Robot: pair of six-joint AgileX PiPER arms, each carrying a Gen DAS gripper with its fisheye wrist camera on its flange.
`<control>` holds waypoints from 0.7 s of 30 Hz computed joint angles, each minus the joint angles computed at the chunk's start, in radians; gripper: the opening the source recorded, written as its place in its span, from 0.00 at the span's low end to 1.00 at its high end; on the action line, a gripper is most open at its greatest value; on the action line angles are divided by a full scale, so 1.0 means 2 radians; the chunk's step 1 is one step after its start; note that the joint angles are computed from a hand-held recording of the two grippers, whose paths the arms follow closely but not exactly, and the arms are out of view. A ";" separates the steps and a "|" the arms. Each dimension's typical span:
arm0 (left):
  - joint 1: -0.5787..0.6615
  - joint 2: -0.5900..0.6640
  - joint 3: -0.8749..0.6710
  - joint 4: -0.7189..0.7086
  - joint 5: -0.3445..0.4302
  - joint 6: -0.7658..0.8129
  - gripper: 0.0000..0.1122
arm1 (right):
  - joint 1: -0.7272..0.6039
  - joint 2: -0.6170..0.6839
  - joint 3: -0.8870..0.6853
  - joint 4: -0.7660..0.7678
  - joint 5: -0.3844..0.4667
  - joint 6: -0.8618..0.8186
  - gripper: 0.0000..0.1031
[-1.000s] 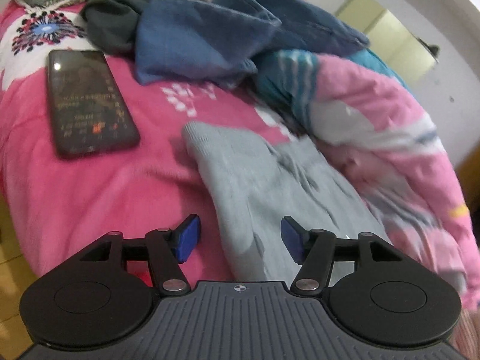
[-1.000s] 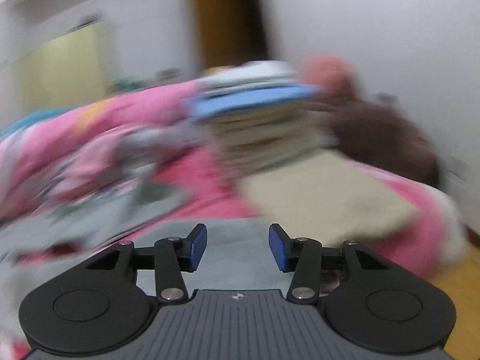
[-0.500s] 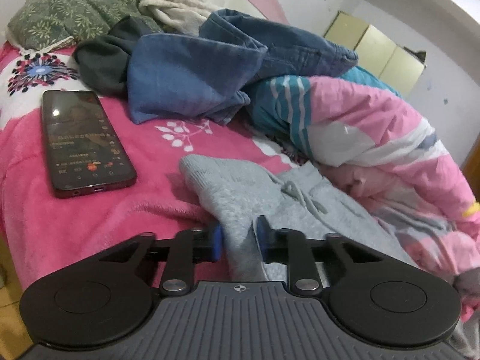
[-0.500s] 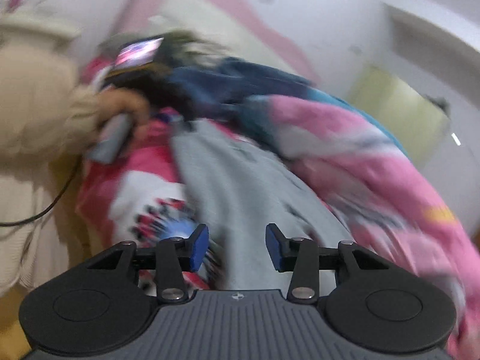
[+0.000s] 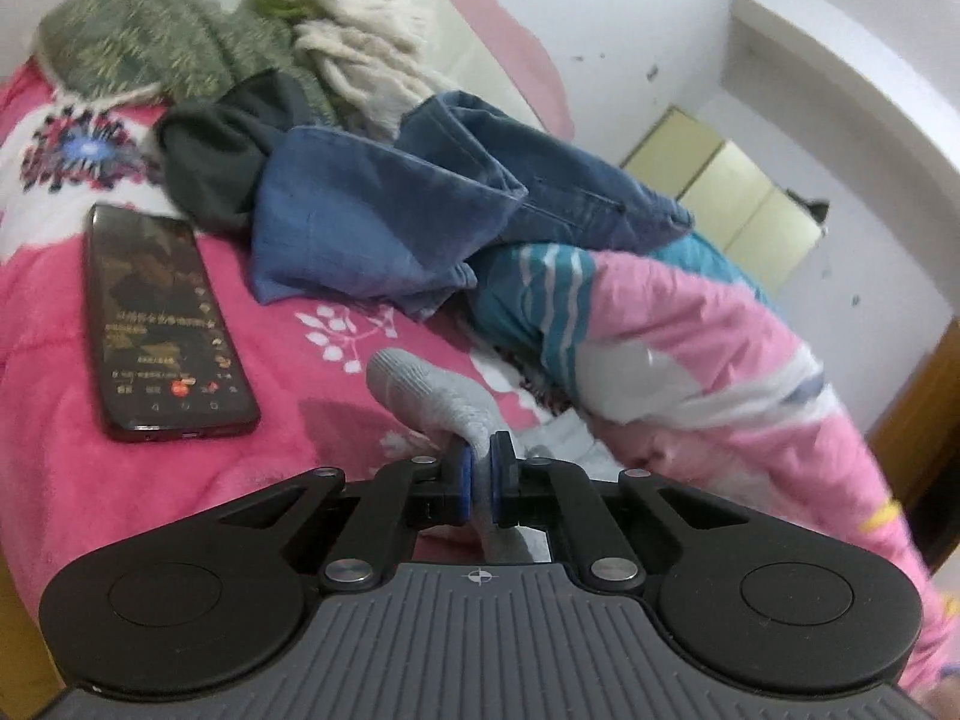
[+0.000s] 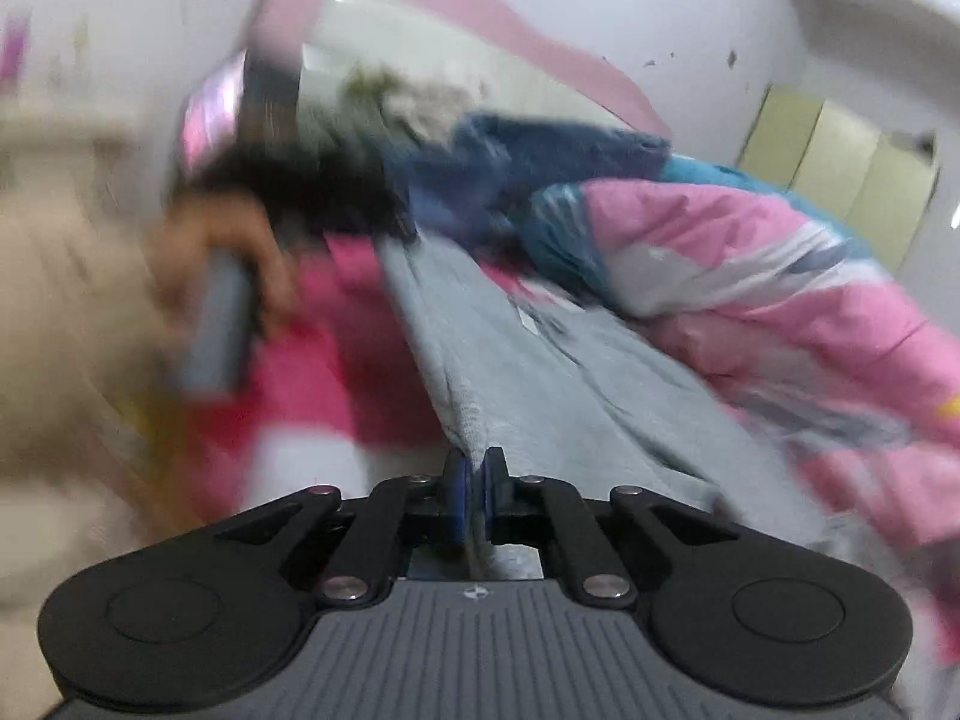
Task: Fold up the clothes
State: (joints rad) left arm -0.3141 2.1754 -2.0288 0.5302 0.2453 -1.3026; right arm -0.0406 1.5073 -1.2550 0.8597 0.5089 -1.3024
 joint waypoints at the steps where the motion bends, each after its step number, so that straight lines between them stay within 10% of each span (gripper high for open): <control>1: 0.004 -0.003 0.005 -0.029 -0.002 0.016 0.04 | -0.006 0.006 -0.013 0.000 0.027 0.003 0.05; 7: 0.020 -0.005 0.009 -0.175 0.031 0.142 0.04 | 0.005 0.042 -0.005 -0.051 0.042 0.014 0.05; 16: 0.018 0.000 -0.002 -0.157 0.060 0.141 0.04 | -0.011 0.032 0.031 0.020 0.032 -0.017 0.06; 21: -0.005 0.006 -0.030 -0.030 0.122 0.069 0.08 | -0.037 0.023 0.033 0.043 0.078 0.009 0.14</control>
State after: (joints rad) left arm -0.3232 2.1868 -2.0890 0.4700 0.4886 -1.1646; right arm -0.1141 1.5529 -1.1891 0.9462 0.6654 -1.2841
